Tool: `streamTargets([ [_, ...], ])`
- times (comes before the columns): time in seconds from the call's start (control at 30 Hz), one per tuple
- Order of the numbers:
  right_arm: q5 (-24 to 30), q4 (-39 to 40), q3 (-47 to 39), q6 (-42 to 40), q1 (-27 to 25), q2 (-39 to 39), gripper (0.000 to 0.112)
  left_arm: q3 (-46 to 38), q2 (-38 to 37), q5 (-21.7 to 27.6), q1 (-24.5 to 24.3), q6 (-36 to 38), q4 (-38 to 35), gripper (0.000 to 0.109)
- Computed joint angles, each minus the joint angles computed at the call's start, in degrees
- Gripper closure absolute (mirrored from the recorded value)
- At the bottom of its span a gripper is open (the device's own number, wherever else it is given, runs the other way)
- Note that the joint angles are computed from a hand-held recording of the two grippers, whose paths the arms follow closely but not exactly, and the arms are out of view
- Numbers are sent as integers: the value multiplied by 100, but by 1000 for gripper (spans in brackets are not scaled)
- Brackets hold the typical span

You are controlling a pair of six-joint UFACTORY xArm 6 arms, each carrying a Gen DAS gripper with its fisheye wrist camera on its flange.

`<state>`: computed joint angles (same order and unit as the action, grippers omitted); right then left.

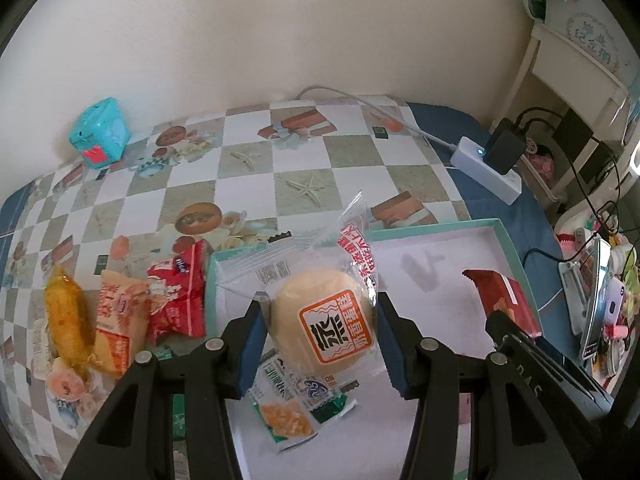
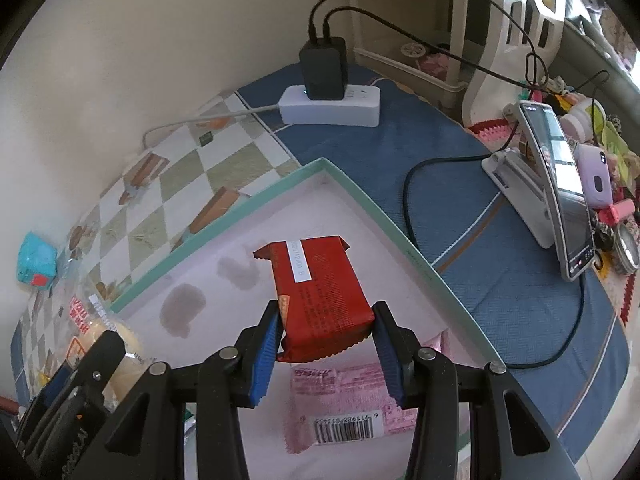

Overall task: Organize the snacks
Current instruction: 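Carry bun into tray, open left tool while right tool releases red pack there, then withdraw both open tools from the tray back toward the remaining snacks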

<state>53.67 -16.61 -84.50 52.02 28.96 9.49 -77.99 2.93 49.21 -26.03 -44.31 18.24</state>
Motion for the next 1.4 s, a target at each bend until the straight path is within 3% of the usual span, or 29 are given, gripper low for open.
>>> streamTargets([
  [0.27, 26, 21, -34, -25, 20, 21, 64, 8, 7, -18, 63, 59, -152, 54],
  [0.4, 87, 40, -55, -49, 28, 38, 64, 18, -85, 39, 81, -6, -28, 46],
  [0.57, 169, 55, -79, -46, 31, 62, 63, -68, -143, 384, 114, -66, 27, 41],
  [0.8, 191, -2, -108, -67, 89, 60, 48, -193, -175, 1095, 230, -126, -75, 40],
  [1.07, 258, -50, -110, -178, 236, 5, 46, -111, -416, 1568, 315, -171, -186, 40],
  [1.1, 266, -80, -92, -172, 268, -18, 44, -24, -518, 1565, 332, -222, -202, 38],
  [1.17, 282, -156, -66, -151, 336, -59, 42, 198, -750, 1501, 377, -337, -241, 20],
  [1.23, 268, -190, -31, -179, 419, -105, 41, 481, -1018, 1397, 410, -511, -205, 17],
  [1.3, 206, -224, 33, -185, 504, -159, 26, 663, -1209, 1488, 453, -577, -192, 17],
  [1.4, 241, -306, 24, -127, 652, -180, 16, 1018, -1568, 1547, 520, -727, -63, 17],
])
